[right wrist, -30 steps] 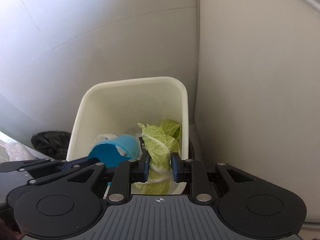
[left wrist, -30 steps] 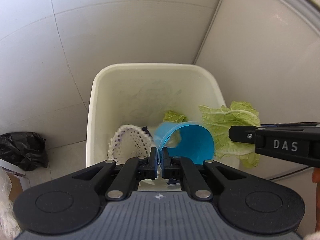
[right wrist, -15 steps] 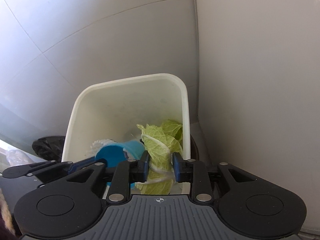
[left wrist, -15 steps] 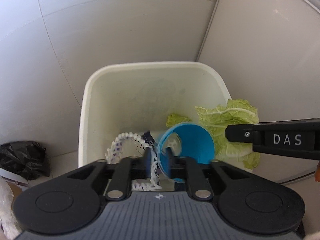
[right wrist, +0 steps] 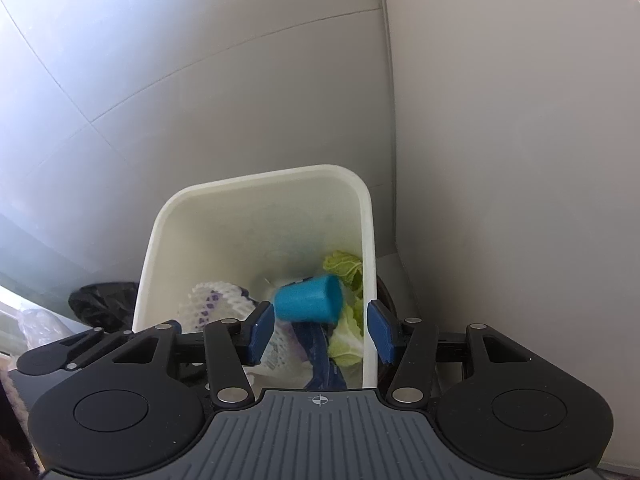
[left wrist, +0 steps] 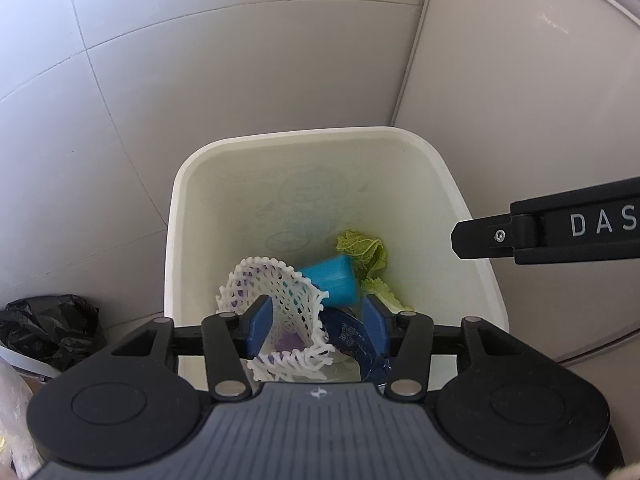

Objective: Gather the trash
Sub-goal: 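Open the left gripper dropping the blue cup while the right gripper drops the cabbage leaf, then move both open grippers back up to the counter toward the yellow box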

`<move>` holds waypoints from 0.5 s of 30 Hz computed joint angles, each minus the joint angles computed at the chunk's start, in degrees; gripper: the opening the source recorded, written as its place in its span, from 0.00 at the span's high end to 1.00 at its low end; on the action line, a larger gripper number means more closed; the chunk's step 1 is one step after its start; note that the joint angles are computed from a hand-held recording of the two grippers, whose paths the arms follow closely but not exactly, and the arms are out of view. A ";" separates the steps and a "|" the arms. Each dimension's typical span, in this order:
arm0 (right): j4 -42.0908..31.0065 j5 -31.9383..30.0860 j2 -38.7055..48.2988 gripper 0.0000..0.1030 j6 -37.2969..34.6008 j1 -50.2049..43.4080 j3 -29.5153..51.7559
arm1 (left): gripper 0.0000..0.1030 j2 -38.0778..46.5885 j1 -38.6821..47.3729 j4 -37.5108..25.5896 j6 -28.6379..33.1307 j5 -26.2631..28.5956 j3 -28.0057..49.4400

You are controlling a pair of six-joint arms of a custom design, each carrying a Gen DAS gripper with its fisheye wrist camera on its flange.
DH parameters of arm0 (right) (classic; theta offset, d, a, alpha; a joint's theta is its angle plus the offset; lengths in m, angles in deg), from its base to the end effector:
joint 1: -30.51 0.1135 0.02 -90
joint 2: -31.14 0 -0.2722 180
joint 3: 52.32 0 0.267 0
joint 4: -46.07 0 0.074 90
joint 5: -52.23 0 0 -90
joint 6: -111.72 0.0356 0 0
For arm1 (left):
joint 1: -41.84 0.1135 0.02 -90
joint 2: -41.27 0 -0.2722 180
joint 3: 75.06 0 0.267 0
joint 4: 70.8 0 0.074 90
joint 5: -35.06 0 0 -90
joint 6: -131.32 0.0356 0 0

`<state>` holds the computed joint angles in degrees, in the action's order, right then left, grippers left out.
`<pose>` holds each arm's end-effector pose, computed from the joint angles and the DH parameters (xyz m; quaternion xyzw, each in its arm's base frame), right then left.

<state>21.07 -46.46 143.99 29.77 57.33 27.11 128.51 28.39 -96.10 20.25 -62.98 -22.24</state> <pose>0.3597 0.1879 0.1243 -0.1768 0.9433 0.1509 0.2370 0.2756 -0.0608 0.1401 -0.0823 0.9596 -0.0127 0.2689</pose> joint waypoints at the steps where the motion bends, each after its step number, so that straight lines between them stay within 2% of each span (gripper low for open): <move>1: -0.16 -0.04 -0.08 0.50 -0.07 0.01 0.07 | 0.52 -0.22 -0.14 -0.06 -0.20 -0.05 -0.11; 6: 0.19 0.33 -0.09 0.47 0.27 0.98 0.21 | 0.51 -0.92 -0.15 -0.57 -0.21 -0.17 -0.27; 15: -1.62 0.31 -4.70 0.37 -1.10 1.47 -0.88 | 0.33 -3.22 -1.45 -1.72 -0.52 -1.02 -0.14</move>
<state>19.44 -46.15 139.30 28.68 58.80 26.23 125.29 26.94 -97.82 19.72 -64.00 -22.38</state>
